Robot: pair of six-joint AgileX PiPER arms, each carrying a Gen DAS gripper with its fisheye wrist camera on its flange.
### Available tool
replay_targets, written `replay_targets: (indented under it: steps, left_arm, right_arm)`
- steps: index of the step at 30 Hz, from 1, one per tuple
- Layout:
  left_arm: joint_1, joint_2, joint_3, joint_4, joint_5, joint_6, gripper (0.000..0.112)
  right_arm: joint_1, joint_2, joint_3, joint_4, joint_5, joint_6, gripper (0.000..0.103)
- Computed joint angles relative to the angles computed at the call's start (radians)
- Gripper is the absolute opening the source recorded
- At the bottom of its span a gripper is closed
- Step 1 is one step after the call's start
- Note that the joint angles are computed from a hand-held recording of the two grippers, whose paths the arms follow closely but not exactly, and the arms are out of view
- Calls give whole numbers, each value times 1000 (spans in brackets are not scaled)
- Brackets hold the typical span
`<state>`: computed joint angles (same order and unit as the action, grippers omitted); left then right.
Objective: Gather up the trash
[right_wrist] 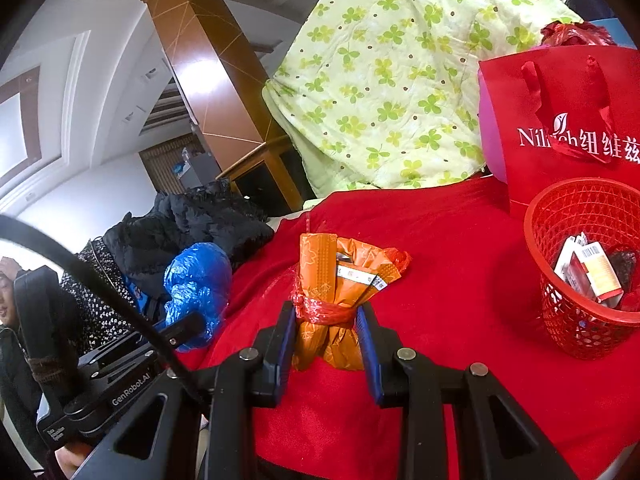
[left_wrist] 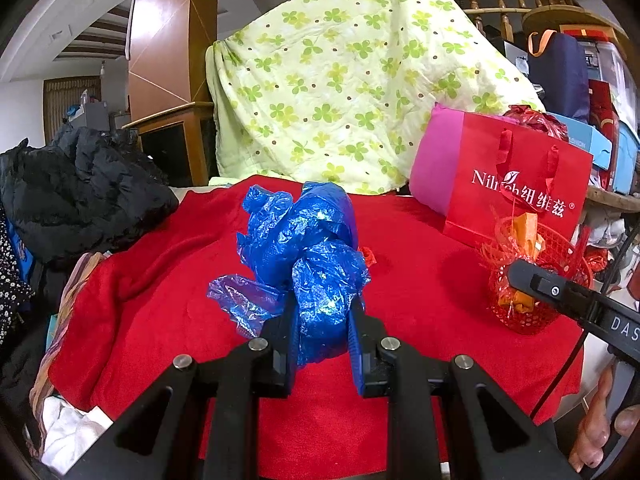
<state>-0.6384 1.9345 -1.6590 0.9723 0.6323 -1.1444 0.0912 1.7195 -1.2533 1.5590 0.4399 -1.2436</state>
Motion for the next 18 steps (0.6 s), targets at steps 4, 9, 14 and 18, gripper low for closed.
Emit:
replay_targets:
  steps: [4, 9, 14, 18]
  left_arm:
    - [2, -4, 8, 5, -3, -8, 23]
    - [8, -8, 16, 2, -8, -9, 23]
    - [7, -3, 11, -4, -8, 3, 23]
    - [11, -1, 6, -16, -11, 17, 23]
  right_arm:
    - [-4, 1, -2, 6, 2, -3, 32]
    - [-3, 2, 0, 4, 0, 0, 32]
    - [-4, 2, 2, 7, 1, 1, 32]
    - [-7, 2, 2, 7, -1, 8, 32]
